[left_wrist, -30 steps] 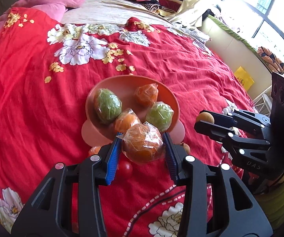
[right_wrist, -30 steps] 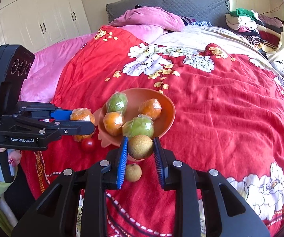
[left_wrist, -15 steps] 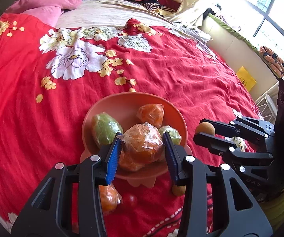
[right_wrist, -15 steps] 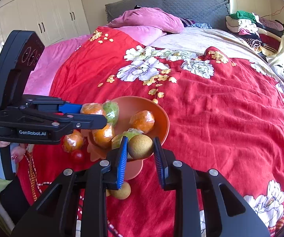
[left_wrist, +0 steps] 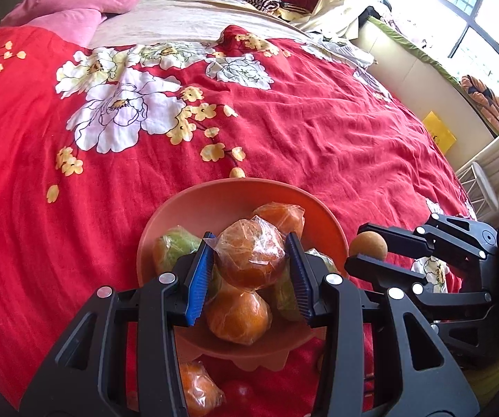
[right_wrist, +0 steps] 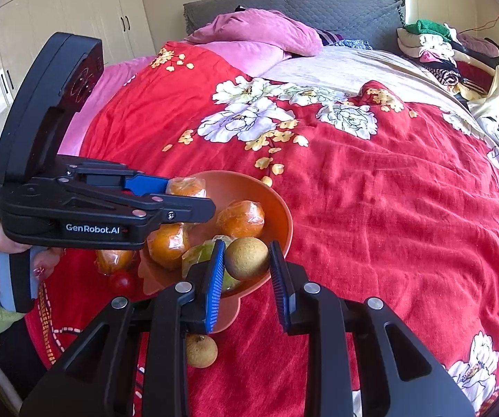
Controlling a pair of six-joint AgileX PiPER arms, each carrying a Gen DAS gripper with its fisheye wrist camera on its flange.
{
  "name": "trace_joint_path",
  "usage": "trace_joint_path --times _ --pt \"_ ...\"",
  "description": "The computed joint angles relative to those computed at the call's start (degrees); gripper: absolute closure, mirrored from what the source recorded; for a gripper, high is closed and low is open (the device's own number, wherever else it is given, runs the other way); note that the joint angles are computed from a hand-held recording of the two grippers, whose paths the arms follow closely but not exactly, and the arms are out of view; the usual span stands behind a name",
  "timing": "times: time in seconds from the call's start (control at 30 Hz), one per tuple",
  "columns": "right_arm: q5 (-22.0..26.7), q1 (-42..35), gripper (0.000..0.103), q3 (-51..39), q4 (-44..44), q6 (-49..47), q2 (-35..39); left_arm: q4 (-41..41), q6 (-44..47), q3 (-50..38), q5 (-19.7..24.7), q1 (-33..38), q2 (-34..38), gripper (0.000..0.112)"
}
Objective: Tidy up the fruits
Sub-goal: 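Carry the tangerine and brown fruit in both tools up over the pink bowl, then lower both fruits into the pink bowl and open both tools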
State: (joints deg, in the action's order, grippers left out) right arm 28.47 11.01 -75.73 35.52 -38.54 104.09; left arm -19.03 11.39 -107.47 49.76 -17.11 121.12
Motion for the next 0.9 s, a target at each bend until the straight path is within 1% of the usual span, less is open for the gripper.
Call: trace_joint_path --times 0.2,0.9 --pt "-0.2 0.3 0.078 -1.3 -1.1 0.9 1.2 0.5 -0.2 -2.9 1.3 -0.1 2.0 0.079" --pt "0.2 0.7 0.078 -4.5 -3.7 3.3 4.3 0.8 -1.4 -7.7 3.2 0.6 5.1 0.078"
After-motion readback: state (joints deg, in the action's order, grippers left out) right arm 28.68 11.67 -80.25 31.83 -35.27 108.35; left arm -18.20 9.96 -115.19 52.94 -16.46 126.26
